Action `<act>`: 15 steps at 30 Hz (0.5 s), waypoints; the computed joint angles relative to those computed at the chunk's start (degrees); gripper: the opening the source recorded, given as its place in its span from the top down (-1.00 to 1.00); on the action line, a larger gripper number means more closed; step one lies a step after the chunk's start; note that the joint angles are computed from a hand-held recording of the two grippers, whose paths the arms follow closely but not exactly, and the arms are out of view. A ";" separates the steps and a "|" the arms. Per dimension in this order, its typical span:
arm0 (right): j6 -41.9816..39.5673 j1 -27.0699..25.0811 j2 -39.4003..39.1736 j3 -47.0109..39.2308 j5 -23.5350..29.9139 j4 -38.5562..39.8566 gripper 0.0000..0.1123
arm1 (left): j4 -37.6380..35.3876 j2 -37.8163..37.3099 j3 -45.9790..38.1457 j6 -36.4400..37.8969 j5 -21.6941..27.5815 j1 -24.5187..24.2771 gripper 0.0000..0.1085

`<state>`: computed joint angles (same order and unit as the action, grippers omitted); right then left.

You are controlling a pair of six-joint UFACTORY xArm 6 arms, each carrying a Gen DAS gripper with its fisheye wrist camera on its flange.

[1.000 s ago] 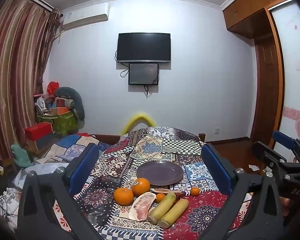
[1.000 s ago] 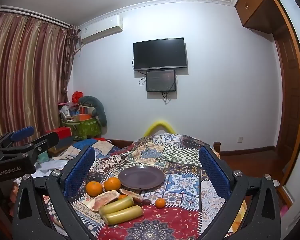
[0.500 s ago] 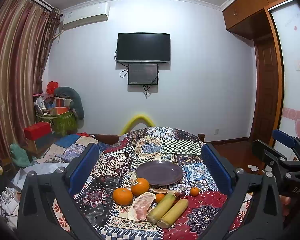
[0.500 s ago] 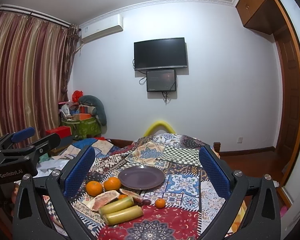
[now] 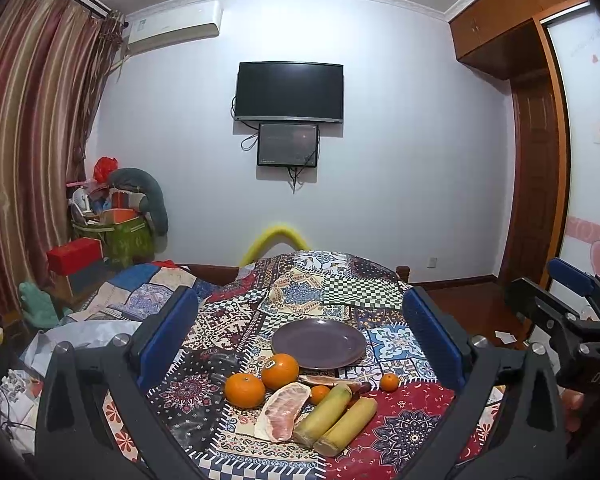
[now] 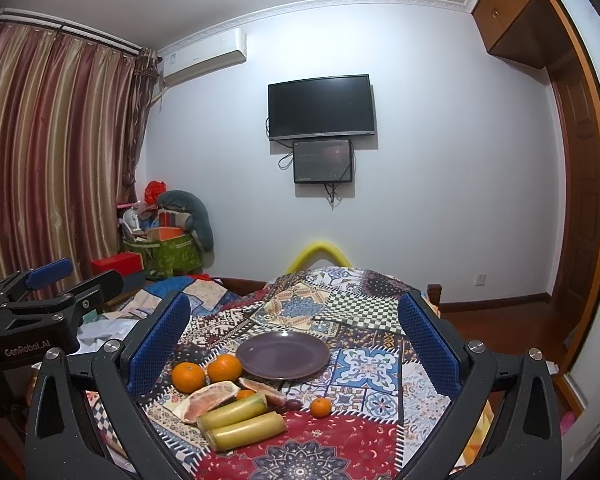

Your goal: Organize fruits

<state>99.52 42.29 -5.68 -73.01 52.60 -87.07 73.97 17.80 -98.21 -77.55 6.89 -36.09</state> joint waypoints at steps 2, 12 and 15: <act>0.05 -0.06 0.01 0.01 -0.11 -0.03 -0.83 | -0.51 0.15 -0.14 0.46 0.04 0.04 -0.90; 0.52 -0.18 -0.19 0.23 -0.63 -0.12 -0.83 | -0.29 0.52 -0.34 0.21 -0.35 0.13 -0.90; 0.38 -0.32 -0.25 0.26 -0.81 0.00 -0.83 | -0.69 0.51 -0.29 0.66 -0.40 0.15 -0.90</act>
<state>99.90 41.97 -5.93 -72.75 51.79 -87.06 73.28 18.31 -98.50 -76.88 6.49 -35.94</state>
